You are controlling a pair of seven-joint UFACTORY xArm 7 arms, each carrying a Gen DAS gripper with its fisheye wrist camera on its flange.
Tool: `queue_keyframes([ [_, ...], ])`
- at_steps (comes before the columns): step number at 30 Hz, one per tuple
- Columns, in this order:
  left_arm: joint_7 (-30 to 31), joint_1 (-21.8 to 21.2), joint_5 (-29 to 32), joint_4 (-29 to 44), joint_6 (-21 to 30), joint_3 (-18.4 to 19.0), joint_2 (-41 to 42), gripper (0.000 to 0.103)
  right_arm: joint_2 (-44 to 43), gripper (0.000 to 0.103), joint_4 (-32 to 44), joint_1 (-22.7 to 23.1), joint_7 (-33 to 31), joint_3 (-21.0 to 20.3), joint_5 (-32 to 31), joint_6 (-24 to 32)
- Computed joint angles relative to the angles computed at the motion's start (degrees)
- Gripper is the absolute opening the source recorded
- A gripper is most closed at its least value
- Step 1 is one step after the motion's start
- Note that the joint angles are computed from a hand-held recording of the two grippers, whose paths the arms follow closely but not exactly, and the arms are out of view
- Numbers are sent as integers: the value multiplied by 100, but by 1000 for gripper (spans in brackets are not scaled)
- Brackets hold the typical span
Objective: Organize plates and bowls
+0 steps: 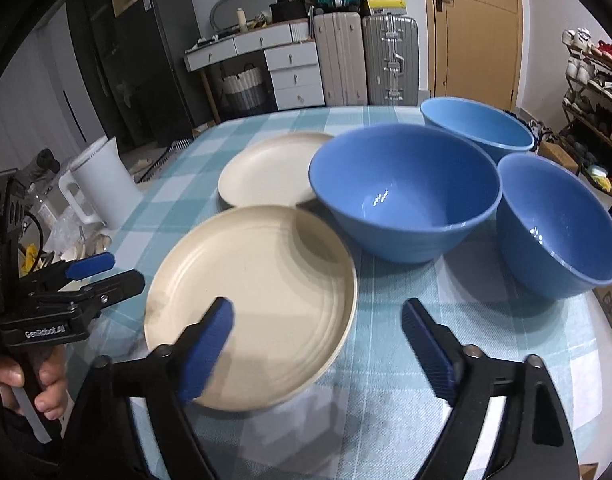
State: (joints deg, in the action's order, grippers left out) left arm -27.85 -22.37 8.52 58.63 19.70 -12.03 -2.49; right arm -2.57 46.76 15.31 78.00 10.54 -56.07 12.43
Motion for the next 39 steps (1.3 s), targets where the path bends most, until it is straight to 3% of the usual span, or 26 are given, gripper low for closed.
queue_keyframes([
  [6,-447,107,311,-34,-82,-1,-117,102,-130,101,92,-160,177,-31,-389,-240],
  [9,-452,121,135,-17,-149,29,-112,102,-217,101,122,-247,99,-12,-384,-284],
  [21,-975,184,930,690,122,36,143,102,-392,102,534,-550,-814,153,67,-258],
  [27,-823,120,824,1170,293,117,369,102,-271,102,807,-554,-1427,76,592,-299],
  [33,-775,78,708,1625,548,235,675,102,4,102,1062,-409,-2695,-178,2029,-468],
  [39,-858,25,811,2098,764,388,1034,102,348,102,1553,-300,-3484,-320,2672,-278],
])
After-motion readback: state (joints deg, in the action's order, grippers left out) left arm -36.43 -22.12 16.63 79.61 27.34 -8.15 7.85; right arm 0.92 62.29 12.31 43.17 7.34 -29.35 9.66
